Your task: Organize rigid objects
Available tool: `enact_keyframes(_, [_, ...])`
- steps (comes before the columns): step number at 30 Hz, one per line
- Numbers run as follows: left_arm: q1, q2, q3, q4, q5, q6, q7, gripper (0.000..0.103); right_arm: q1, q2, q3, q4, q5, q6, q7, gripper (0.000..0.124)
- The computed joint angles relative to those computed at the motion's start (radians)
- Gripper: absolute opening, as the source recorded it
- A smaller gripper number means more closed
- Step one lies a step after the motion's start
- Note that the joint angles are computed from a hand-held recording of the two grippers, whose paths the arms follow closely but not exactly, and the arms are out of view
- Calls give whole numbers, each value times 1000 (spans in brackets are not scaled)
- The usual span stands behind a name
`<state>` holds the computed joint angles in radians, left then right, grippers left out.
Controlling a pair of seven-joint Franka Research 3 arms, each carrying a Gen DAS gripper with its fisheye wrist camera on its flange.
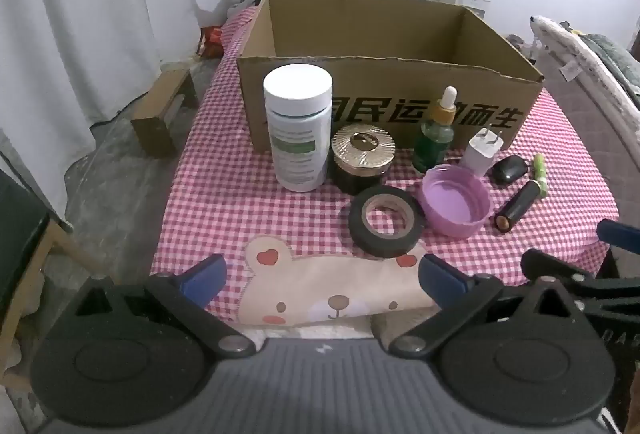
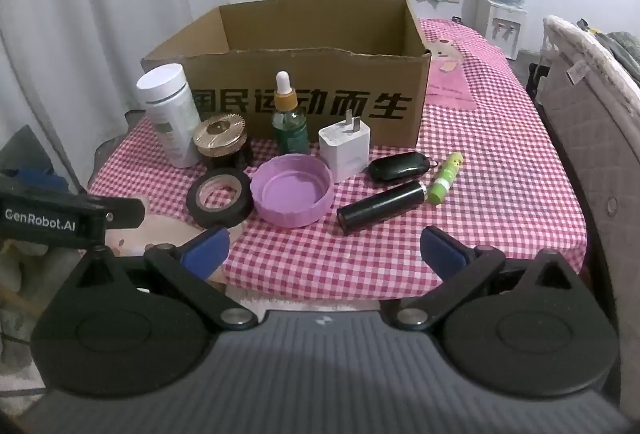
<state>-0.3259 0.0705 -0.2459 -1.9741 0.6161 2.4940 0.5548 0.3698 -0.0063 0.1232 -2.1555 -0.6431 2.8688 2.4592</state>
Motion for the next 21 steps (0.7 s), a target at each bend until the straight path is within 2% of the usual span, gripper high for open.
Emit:
enact_keyframes(12, [4,-14,2,-16,14,-1,2,103,-1,4,-7,-6,73,17,-83,102])
enact_keyframes(13, [6,-16,2,-19,13,1,5,103,0,5,-5,3,51,5,-41,102])
enact_keyframes(21, [-3,2,-1,5,30,-28,-15,103,7,10,-4,13,56,-9,-43,102])
